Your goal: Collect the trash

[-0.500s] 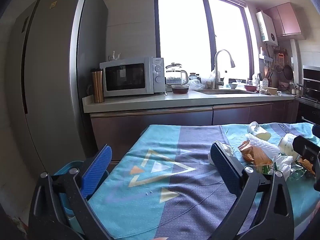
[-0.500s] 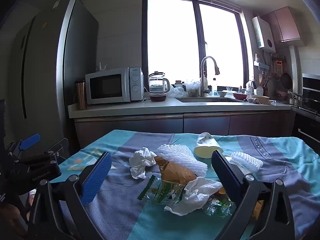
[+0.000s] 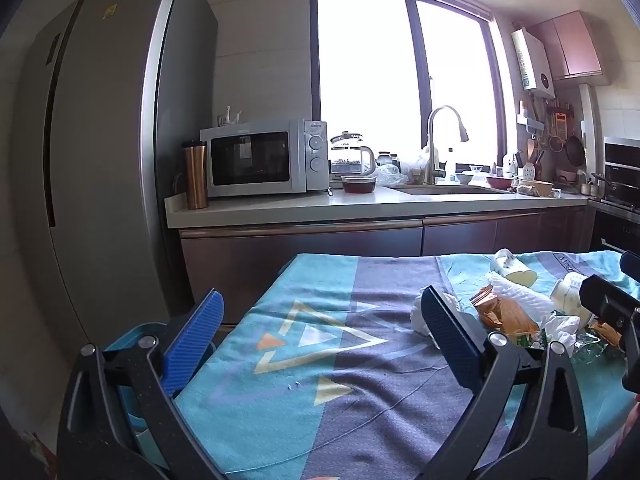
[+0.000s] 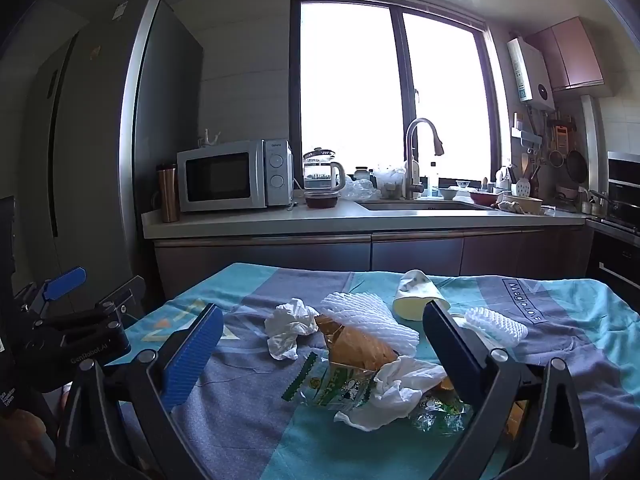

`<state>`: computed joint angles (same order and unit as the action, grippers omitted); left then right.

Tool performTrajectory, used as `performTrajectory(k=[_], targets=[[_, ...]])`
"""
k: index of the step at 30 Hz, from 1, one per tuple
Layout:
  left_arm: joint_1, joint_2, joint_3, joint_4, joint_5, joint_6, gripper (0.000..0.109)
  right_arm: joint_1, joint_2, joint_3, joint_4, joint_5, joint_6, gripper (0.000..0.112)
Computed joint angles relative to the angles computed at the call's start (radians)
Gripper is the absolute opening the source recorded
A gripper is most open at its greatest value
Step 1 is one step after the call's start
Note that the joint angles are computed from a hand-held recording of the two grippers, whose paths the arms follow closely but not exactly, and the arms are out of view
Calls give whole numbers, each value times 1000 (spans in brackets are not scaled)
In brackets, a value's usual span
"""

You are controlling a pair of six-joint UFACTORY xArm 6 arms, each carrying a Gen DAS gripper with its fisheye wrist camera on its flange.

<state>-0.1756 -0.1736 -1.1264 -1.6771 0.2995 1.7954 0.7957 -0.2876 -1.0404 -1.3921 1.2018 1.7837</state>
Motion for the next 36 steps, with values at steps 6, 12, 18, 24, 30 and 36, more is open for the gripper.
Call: performTrajectory(k=[6, 12, 18, 24, 30, 36], targets=[[-1, -6, 5, -17, -1, 14, 97, 4, -5, 5, -5, 4, 3, 96], [2, -10, 9, -23, 2, 17, 97, 4, -10, 9, -5, 2, 2, 97], [3, -13, 10, -27, 4, 14, 97, 4, -11, 13, -9, 0, 7, 96], [3, -14, 11, -26, 4, 12, 97, 4, -12, 12, -6, -1, 3, 96], [4, -16, 13, -27, 5, 11, 97, 0, -8, 9, -5, -7, 3, 96], [3, -20, 15, -29, 4, 11, 97, -1, -9, 10, -6, -10, 6, 96]])
